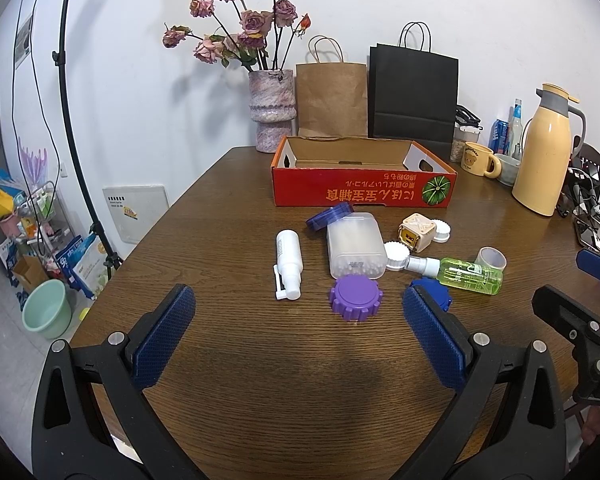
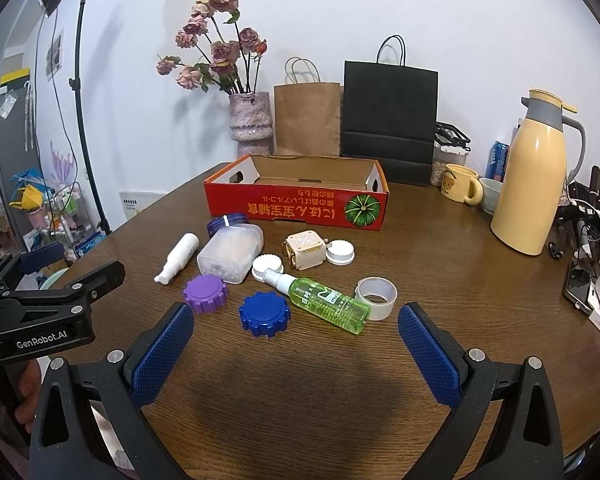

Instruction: Organize rigid objects

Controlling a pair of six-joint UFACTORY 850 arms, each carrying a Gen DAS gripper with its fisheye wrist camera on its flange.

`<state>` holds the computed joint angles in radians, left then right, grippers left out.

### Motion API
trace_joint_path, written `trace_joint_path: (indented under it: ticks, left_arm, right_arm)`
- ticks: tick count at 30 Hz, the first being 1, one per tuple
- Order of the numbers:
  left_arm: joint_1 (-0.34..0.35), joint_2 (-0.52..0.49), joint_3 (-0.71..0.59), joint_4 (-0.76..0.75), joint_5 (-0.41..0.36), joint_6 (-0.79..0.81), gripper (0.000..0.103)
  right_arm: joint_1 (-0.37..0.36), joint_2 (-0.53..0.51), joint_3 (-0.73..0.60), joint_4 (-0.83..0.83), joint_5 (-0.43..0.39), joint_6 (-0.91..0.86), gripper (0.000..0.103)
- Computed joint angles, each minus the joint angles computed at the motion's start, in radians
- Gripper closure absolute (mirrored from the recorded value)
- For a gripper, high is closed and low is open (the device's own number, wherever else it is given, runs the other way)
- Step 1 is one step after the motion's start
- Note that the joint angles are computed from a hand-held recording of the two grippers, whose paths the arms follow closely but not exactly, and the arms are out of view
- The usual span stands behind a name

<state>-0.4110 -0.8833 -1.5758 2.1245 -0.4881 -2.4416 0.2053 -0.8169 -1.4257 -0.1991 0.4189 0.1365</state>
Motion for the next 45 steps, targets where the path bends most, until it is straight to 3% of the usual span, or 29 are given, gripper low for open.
trace_joint_path:
  ticks: [22,33,45]
  left_arm:
    - [0.009,-0.027,-0.039,-0.043,0.030,0.043,0.000]
    - [0.018,-0.077,-0.106,-0.126,0.070,0.126,0.000]
    - [0.037,-0.151,-0.215,-0.343,0.134,0.341,0.000]
  right_arm:
    - [-0.001,-0.022,-0.019,-0.014,-0.017,0.011,0.000]
    - [-0.004,-0.074,-0.090,-0.069,-0.080,0.067,0.000]
    - [0.000,-0.153,-0.216,-0.210,-0.186,0.190,0.000]
